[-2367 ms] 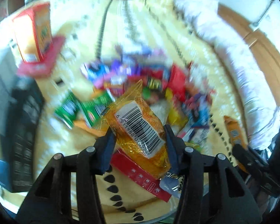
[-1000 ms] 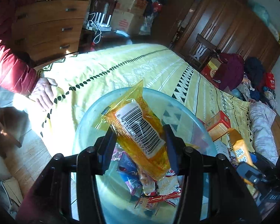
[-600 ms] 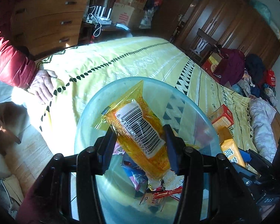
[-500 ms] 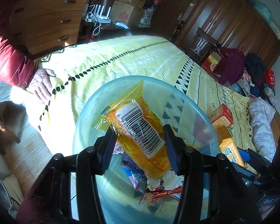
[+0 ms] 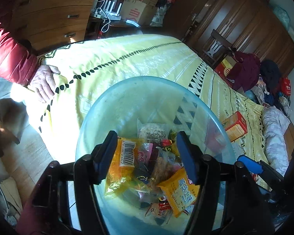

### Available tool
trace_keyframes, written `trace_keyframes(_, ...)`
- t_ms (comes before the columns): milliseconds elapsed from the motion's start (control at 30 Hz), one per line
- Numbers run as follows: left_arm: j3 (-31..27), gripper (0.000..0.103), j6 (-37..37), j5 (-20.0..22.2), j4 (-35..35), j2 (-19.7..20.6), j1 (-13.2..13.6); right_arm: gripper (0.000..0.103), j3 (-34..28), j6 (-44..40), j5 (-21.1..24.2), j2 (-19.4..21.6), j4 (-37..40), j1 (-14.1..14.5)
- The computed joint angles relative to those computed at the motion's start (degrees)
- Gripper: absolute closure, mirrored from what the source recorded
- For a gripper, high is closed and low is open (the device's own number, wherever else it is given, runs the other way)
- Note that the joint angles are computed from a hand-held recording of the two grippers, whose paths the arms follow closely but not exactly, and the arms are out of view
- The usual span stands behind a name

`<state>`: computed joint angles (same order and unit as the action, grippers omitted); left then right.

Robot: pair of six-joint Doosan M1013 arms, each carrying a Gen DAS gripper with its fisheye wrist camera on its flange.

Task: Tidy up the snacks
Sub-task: 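Carry both yellow packets over the glass bowl and open both grippers, then grasp the green snack packet with the left gripper while the right gripper grasps a blue packet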

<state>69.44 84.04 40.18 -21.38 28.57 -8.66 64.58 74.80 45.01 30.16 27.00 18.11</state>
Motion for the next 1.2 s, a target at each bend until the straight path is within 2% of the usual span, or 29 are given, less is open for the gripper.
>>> trace_keyframes(233, 1.1, 0.040, -1.0, -1.0, 1.0, -1.1, -0.3, 0.020, 3.2, 0.4, -4.7, -2.3, 1.4, -0.3)
trace_keyframes(433, 1.6, 0.040, 3.2, -1.9, -0.9, -3.0, -2.7, 0.020, 12.5, 2.6, -13.2, -9.6, -3.8, -0.8)
trace_keyframes(567, 1.9, 0.038, 13.2, -3.4, -5.8, -4.9, -6.4, 0.019, 22.6, 13.0, -16.5, -17.0, -13.0, -3.4)
trace_keyframes(633, 1.9, 0.025, 18.6, -3.0, -8.1, -5.5, -8.9, 0.019, 27.4, 19.9, -16.8, -20.3, -18.5, -5.2)
trace_keyframes(700, 2.2, 0.021, 24.4, -2.3, -11.1, -5.8, -11.6, 0.019, 32.1, 27.9, -16.1, -23.4, -24.1, -7.6)
trace_keyframes(767, 1.7, 0.020, 28.3, 0.1, -12.6, -5.4, -13.9, 0.019, 36.9, 34.5, -15.7, -26.7, -27.3, -10.3)
trace_keyframes(900, -0.5, 0.020, 29.8, 7.2, -9.9, -2.3, -18.6, 0.019, 43.9, 37.8, -16.6, -31.0, -25.3, -14.9)
trace_keyframes(1033, -5.5, 0.021, 27.1, 14.6, -4.0, 3.6, -22.3, 0.019, 48.2, 33.7, -17.5, -32.9, -18.5, -18.5)
trace_keyframes(1133, -10.4, 0.022, 29.2, 20.4, -4.1, 8.6, -23.2, 0.019, 49.9, 30.8, -18.2, -33.6, -14.6, -19.8)
trace_keyframes(1200, -11.6, 0.023, 28.6, 19.7, -1.6, 10.4, -24.1, 0.019, 50.8, 27.7, -18.6, -33.6, -10.5, -20.8)
